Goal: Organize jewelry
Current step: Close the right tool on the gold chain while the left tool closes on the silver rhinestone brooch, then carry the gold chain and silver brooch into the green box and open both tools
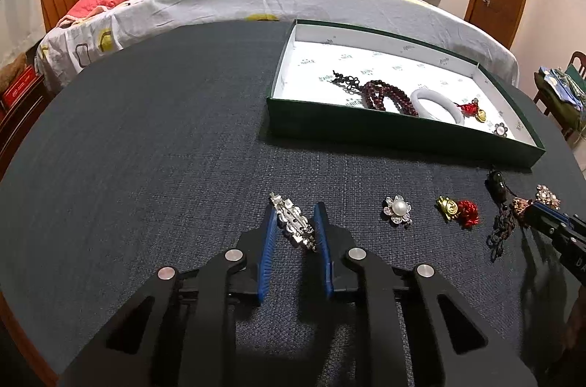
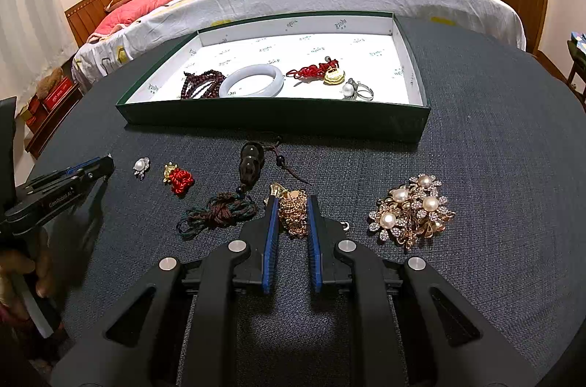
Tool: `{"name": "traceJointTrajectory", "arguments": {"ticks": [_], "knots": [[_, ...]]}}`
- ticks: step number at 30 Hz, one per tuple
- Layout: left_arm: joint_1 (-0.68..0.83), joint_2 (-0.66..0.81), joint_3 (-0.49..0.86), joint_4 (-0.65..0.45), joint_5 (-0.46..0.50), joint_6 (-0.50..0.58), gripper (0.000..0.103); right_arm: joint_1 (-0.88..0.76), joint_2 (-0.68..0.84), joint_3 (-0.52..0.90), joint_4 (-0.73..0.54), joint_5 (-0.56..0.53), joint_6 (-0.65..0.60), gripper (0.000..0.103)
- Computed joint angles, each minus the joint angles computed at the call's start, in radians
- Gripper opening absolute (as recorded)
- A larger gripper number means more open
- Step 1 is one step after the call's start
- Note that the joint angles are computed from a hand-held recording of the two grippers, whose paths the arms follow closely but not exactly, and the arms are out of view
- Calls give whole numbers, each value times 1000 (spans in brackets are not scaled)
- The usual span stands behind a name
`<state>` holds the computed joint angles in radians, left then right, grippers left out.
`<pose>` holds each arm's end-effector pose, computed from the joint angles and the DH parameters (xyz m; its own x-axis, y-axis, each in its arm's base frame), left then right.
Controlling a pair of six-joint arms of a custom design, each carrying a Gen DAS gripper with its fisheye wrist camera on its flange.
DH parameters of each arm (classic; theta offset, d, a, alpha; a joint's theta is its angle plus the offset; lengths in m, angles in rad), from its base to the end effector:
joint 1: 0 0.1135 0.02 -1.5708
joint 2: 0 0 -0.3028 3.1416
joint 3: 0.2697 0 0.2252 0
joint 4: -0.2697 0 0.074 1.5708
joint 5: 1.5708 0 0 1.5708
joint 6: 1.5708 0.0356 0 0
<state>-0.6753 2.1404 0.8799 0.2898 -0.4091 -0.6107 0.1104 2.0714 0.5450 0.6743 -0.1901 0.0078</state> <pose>0.2953 -0.2183 0.0921 -0.7561 -0.0685 -0.6509 -0.0431 0.9976 -0.0549 0.3040 0.0405 0.0830 -0.7499 -0.0754 -0.6573 -0.2260 0.9629 0.1473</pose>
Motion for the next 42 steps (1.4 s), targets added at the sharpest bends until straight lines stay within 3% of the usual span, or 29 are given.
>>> {"name": "traceJointTrajectory", "arguments": {"ticks": [7, 42], "knots": [[-6, -5, -1, 2, -6, 2, 16, -1, -1, 0, -1, 0, -2, 16], [-26, -74, -13, 11, -29, 20, 14, -2, -42, -23, 14, -8, 8, 16]]}}
